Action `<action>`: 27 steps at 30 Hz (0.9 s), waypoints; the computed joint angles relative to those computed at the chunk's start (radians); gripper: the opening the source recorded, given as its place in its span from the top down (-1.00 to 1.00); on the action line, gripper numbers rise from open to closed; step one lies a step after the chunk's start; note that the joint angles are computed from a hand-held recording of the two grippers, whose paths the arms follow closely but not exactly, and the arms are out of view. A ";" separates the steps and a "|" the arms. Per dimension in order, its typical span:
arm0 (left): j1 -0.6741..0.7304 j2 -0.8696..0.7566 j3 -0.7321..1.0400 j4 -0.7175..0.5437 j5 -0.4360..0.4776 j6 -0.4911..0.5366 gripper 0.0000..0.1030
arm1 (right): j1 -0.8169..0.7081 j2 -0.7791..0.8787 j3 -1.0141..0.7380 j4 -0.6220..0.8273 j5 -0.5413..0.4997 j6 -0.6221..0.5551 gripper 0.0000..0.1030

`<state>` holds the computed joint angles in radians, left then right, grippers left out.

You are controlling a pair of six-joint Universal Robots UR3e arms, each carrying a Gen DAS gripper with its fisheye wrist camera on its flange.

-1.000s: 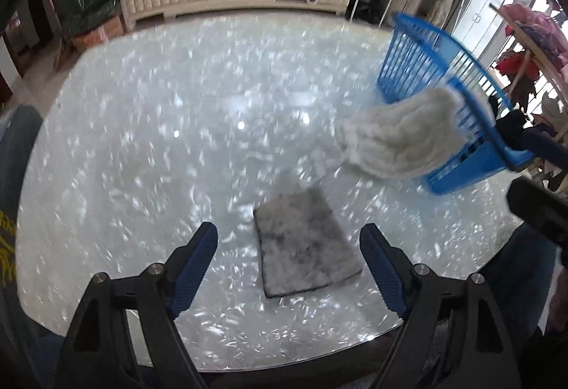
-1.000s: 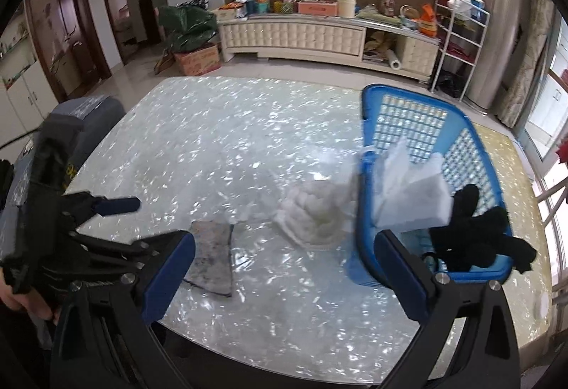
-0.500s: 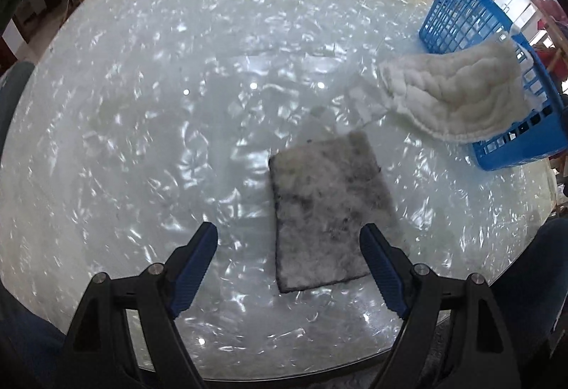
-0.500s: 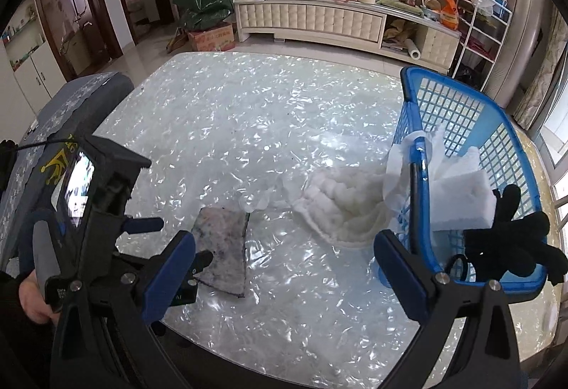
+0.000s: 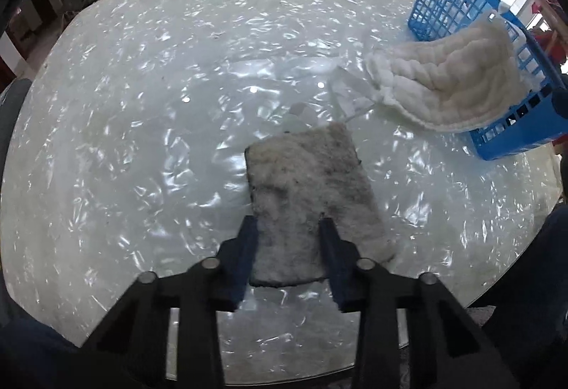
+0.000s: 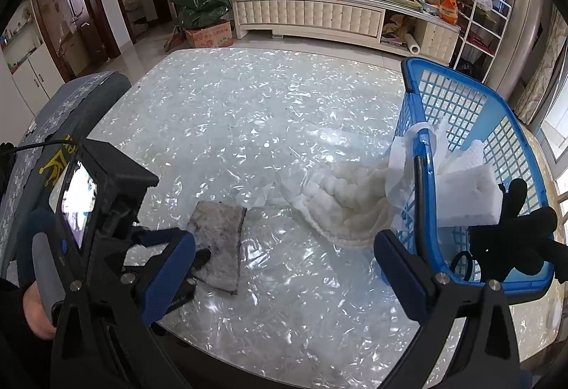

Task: Organize soft objects
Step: 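Grasp the grey felt pad with the left tool, then lift the felt pad with the left tool while the right tool grasps the white quilted pad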

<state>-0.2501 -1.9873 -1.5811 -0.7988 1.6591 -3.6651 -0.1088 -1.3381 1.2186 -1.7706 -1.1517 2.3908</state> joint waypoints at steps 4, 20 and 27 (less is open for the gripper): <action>-0.004 -0.023 0.004 0.053 -0.036 -0.003 0.77 | -0.001 -0.001 0.000 0.001 -0.003 -0.001 -0.96; 0.081 0.276 -0.234 0.114 -0.019 -0.003 0.82 | 0.112 0.013 0.022 -0.093 -0.101 0.057 -0.96; 0.182 0.413 -0.368 0.143 -0.031 0.041 0.82 | 0.213 0.039 0.076 -0.219 -0.212 0.135 -0.96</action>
